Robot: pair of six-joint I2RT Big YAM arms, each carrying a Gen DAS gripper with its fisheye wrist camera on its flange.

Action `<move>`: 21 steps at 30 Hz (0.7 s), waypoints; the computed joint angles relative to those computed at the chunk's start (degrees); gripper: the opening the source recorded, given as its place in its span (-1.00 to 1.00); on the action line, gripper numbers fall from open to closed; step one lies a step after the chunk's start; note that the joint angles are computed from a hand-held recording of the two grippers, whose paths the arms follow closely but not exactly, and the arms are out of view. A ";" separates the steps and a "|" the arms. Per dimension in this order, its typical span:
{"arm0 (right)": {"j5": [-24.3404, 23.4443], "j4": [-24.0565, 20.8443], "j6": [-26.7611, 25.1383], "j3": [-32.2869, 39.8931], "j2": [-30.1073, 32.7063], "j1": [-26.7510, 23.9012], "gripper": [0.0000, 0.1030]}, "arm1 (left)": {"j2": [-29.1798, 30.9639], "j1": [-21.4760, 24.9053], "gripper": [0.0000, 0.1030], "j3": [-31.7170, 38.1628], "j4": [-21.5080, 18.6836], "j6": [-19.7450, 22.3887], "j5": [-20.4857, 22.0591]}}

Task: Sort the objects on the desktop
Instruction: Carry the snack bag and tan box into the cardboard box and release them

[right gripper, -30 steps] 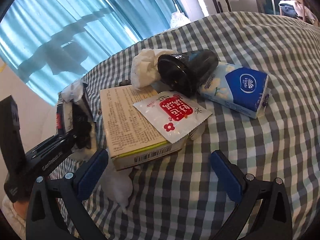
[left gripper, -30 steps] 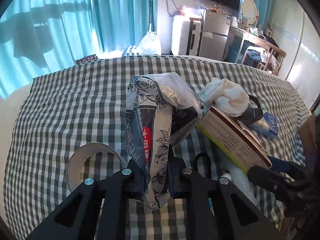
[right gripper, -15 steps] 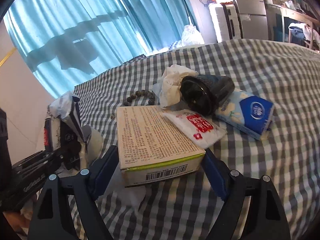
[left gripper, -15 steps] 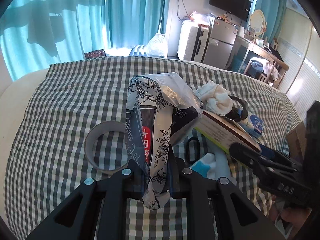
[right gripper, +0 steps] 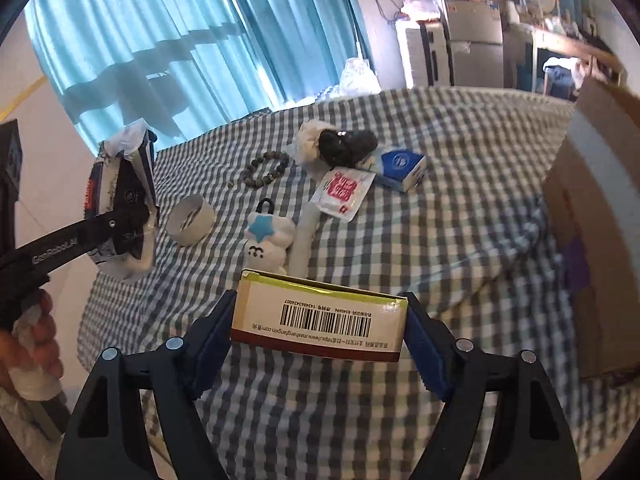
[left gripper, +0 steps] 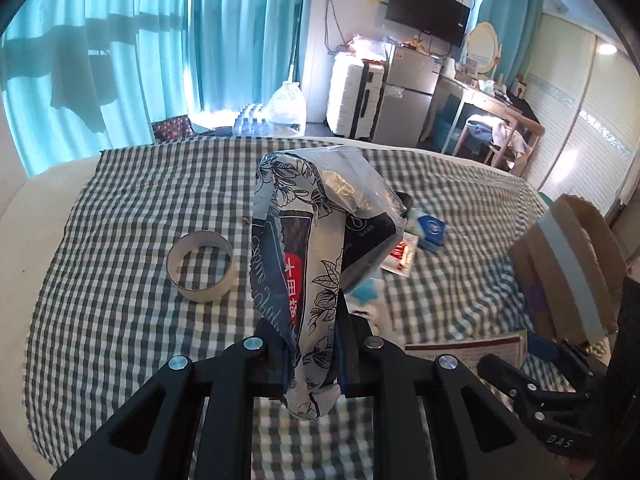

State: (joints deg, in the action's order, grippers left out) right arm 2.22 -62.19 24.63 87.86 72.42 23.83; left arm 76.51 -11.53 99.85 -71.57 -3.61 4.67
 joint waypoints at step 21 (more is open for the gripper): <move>8.42 -6.53 -0.19 7.75 -9.53 -3.65 0.53 | 3.77 -15.91 -0.68 16.36 -8.05 -2.82 -4.48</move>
